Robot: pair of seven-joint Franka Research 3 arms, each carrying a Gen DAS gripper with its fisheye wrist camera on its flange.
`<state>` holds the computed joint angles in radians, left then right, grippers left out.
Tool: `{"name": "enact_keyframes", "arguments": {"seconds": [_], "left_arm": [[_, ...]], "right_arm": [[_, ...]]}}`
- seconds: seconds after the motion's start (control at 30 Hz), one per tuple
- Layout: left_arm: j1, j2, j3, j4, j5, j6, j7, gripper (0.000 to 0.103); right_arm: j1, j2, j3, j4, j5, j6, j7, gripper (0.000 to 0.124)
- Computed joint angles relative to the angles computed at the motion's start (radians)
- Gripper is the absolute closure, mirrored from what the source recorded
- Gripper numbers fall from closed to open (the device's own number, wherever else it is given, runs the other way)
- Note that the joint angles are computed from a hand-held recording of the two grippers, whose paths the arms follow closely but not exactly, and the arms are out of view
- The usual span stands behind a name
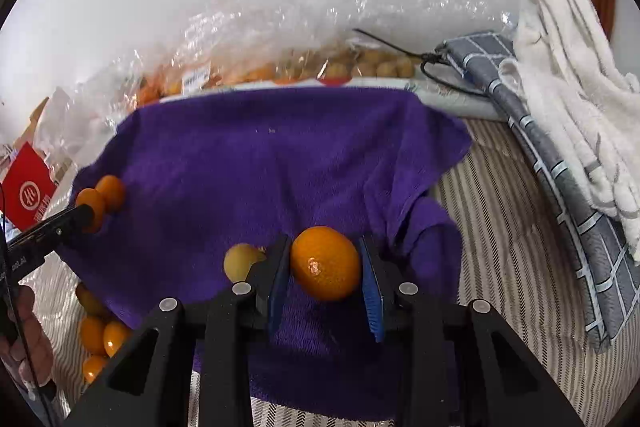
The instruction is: Organize fruits
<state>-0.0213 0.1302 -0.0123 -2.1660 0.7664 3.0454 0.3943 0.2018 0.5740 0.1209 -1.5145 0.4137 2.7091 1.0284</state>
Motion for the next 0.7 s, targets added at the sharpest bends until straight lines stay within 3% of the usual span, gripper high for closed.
{"name": "enact_keyframes", "arguments": {"seconds": [0.07,0.17,0.5,0.63,0.7], "left_arm": [[-0.004,0.012,-0.005,0.012,-0.007,-0.027,0.014,0.066],[-0.035,0.016,0.019,0.034,0.115,-0.07,-0.066,0.066],[-0.021,0.022,-0.007,0.052,0.171,-0.117,-0.091,0.065],[-0.014,0.023,-0.014,0.05,0.152,-0.111,-0.069,0.063],[-0.011,0.024,-0.014,0.048,0.147,-0.089,-0.059,0.055]], "right_arm": [[0.003,0.002,-0.004,0.0,-0.005,0.001,0.004,0.09],[0.005,-0.001,-0.006,-0.006,-0.007,0.006,0.004,0.09],[0.008,0.004,-0.005,-0.005,-0.01,0.021,0.006,0.09],[0.007,-0.005,0.003,-0.03,-0.015,0.049,-0.02,0.08],[-0.007,-0.012,0.022,-0.04,0.0,0.051,-0.052,0.069]]}}
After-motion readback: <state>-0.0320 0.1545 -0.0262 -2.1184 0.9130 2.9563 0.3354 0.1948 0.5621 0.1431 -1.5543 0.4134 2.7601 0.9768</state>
